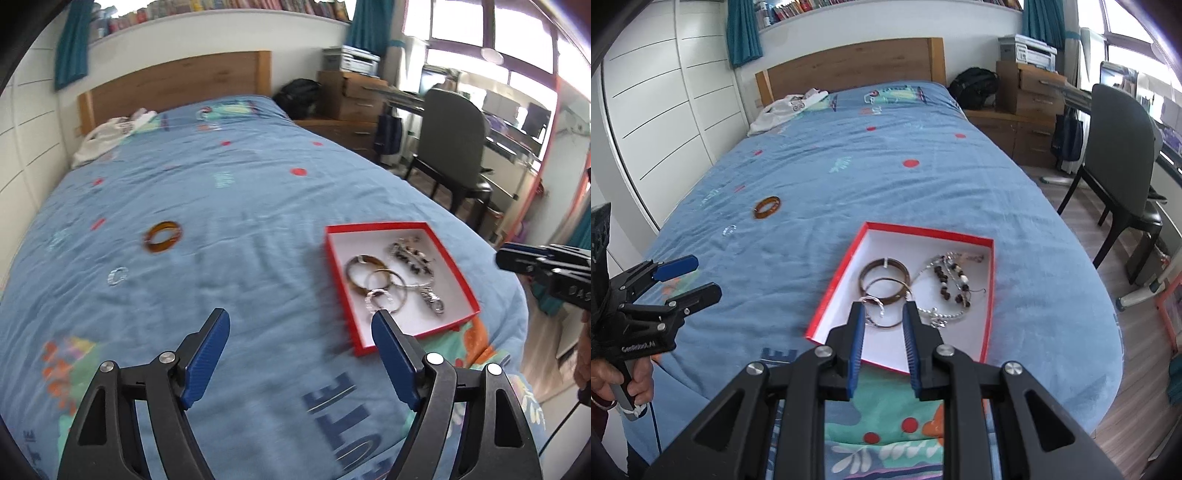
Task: Organize jewelry
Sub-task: 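Withdraw both tools from the box and move over the amber bangle and hoop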
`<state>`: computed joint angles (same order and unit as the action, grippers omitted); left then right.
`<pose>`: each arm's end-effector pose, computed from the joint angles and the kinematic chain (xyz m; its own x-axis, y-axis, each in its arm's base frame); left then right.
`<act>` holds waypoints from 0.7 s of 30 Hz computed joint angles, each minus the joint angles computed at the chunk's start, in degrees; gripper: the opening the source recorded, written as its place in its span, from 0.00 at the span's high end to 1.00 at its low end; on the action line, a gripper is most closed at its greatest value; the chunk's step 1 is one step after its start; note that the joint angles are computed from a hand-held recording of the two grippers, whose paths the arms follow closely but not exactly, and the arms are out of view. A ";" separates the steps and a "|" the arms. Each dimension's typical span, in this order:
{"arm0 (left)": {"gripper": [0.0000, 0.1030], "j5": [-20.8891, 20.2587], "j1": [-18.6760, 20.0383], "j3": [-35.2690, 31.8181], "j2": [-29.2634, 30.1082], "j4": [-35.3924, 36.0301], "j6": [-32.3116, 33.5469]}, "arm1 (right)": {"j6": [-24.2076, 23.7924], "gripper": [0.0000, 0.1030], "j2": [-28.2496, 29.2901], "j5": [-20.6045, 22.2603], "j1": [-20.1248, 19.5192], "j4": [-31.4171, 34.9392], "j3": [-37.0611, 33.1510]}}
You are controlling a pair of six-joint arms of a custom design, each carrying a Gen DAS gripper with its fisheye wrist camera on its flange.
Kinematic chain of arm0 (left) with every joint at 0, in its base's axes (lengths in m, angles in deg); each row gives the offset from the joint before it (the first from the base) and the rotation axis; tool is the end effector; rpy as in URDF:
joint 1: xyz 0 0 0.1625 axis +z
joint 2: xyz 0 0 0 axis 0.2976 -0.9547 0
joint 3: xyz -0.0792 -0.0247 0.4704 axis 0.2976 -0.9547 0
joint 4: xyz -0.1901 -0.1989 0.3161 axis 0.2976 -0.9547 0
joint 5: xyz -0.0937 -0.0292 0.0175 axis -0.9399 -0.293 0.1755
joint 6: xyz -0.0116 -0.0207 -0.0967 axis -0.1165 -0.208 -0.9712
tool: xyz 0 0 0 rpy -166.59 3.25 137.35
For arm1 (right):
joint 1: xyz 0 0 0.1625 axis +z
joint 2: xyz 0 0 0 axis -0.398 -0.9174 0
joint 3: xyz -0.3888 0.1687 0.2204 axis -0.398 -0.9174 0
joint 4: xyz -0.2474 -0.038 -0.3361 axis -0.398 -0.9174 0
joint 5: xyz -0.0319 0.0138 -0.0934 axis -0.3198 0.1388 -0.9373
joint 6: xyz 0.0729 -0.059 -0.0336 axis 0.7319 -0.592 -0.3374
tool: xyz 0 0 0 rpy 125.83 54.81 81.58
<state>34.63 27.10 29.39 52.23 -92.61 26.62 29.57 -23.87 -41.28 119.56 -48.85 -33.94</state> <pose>-0.4934 -0.7670 0.1621 -0.7068 0.3129 -0.6345 0.6398 0.6654 -0.3846 0.1763 -0.8147 0.5248 -0.7927 -0.1820 0.5818 -0.4690 0.7918 -0.3914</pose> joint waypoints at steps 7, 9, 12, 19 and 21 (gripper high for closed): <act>0.20 6.44 -1.25 8.20 -5.36 -4.92 -1.15 | -0.46 0.80 -0.80 -0.25 2.24 -1.57 1.74; 0.19 7.29 -1.37 9.85 -6.57 -5.53 -1.89 | -0.36 0.80 -0.93 -0.33 2.84 -1.81 2.24; 0.17 9.30 -1.57 12.54 -8.57 -6.71 -2.90 | -0.12 0.80 -1.04 -0.35 3.58 -2.01 2.84; 0.13 12.55 -1.13 16.83 -12.26 -7.78 -5.28 | 0.84 0.67 -0.06 -0.37 4.76 -2.18 3.44; 0.12 13.22 -0.78 17.62 -12.94 -8.34 -5.67 | 0.95 0.66 0.33 -0.42 5.02 -2.09 3.59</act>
